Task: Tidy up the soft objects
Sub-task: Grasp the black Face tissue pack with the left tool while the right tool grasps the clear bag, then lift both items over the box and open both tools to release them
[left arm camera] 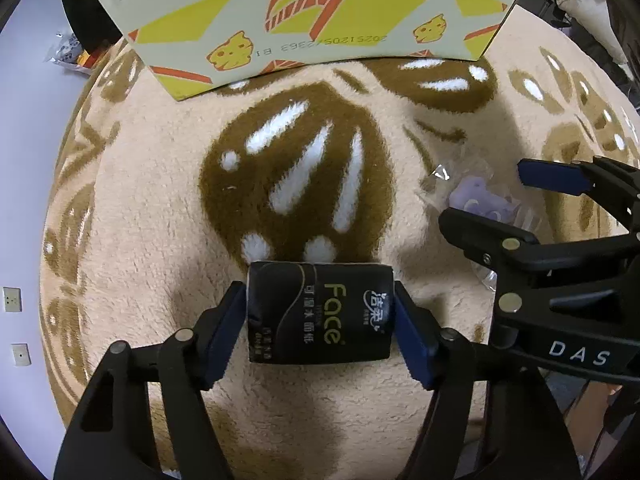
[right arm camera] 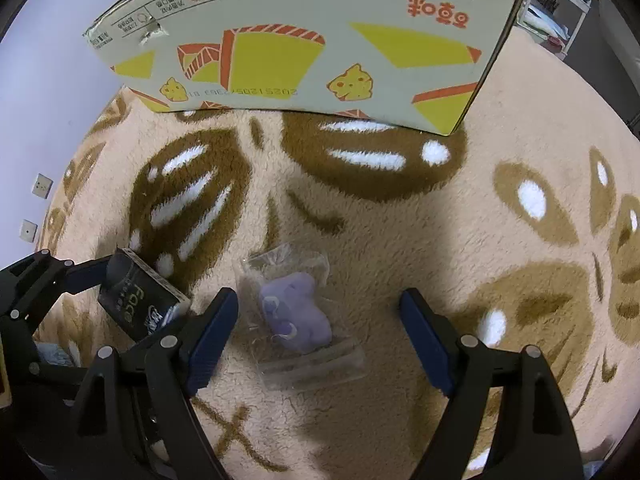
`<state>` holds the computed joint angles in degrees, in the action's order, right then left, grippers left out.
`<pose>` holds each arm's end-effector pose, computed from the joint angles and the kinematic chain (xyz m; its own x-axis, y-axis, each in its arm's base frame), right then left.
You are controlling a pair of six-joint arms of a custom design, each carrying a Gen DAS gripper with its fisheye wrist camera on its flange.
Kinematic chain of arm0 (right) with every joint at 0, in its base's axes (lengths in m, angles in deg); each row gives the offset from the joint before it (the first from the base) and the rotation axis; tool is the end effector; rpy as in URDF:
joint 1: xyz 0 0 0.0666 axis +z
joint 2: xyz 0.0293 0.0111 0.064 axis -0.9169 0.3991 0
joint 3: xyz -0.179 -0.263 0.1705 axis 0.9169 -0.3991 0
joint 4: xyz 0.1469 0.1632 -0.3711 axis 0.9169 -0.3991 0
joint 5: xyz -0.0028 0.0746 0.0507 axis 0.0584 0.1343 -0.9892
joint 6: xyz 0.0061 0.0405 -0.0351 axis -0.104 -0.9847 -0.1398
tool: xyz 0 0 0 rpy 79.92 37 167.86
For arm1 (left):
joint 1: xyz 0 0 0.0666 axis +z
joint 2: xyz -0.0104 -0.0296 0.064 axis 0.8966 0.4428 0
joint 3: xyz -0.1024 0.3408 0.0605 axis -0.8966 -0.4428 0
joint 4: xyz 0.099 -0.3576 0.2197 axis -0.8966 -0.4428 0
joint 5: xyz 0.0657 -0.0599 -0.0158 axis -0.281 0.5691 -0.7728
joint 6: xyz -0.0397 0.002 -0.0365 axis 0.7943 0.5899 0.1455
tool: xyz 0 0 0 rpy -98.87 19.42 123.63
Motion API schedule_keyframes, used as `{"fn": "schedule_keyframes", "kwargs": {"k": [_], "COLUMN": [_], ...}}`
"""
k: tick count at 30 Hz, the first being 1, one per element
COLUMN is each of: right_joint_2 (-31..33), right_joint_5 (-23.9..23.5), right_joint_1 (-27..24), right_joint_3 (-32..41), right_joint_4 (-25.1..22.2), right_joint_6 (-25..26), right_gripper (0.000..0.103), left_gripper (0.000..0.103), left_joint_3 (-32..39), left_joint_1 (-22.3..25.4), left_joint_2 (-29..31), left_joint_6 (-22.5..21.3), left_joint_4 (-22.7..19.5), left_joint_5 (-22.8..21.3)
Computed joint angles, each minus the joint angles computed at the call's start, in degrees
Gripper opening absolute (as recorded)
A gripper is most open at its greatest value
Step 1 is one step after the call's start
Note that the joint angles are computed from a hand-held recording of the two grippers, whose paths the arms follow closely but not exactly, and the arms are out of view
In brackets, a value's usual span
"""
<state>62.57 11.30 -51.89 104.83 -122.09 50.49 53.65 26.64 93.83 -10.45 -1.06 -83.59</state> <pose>0.4517 0.1209 0.2482 -0.9370 -0.1614 -0.3098 -0.2083 0.9701 0.1245 0.4359 -0.3247 0.3014 -0.9451 0.2627 -0.1944 0.2578 0.9649 0.0504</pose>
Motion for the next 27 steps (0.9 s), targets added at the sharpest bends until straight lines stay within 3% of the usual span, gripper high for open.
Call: {"fn": "schedule_keyframes", "kwargs": {"k": [6, 14, 18, 27], "right_joint_2": [-0.14, -1.49, -2.73, -6.2], "right_joint_5": [2.77, 5.55, 3.99, 0.28], "right_joint_1": [1.04, 1.31, 0.75, -1.05], "right_joint_3": [-0.37, -1.4, -1.92, -3.37], "right_joint_4": [0.28, 1.14, 2.11, 6.18], "right_joint_6": [0.43, 1.19, 2.17, 2.78], "right_gripper": [0.08, 0.052, 0.045, 0.043], "left_gripper": [0.063, 0.063, 0.063, 0.063], "left_joint_3": [-0.05, -0.04, -1.07, -3.96], "left_joint_1": [0.75, 0.17, 0.78, 0.98], "left_joint_2": [-0.24, -0.55, -2.21, -7.04], "left_joint_6": [0.45, 1.96, 3.47, 5.64], "left_joint_4": [0.04, -0.05, 1.89, 8.23], "left_joint_5": [0.41, -2.28, -3.34, -8.01]}}
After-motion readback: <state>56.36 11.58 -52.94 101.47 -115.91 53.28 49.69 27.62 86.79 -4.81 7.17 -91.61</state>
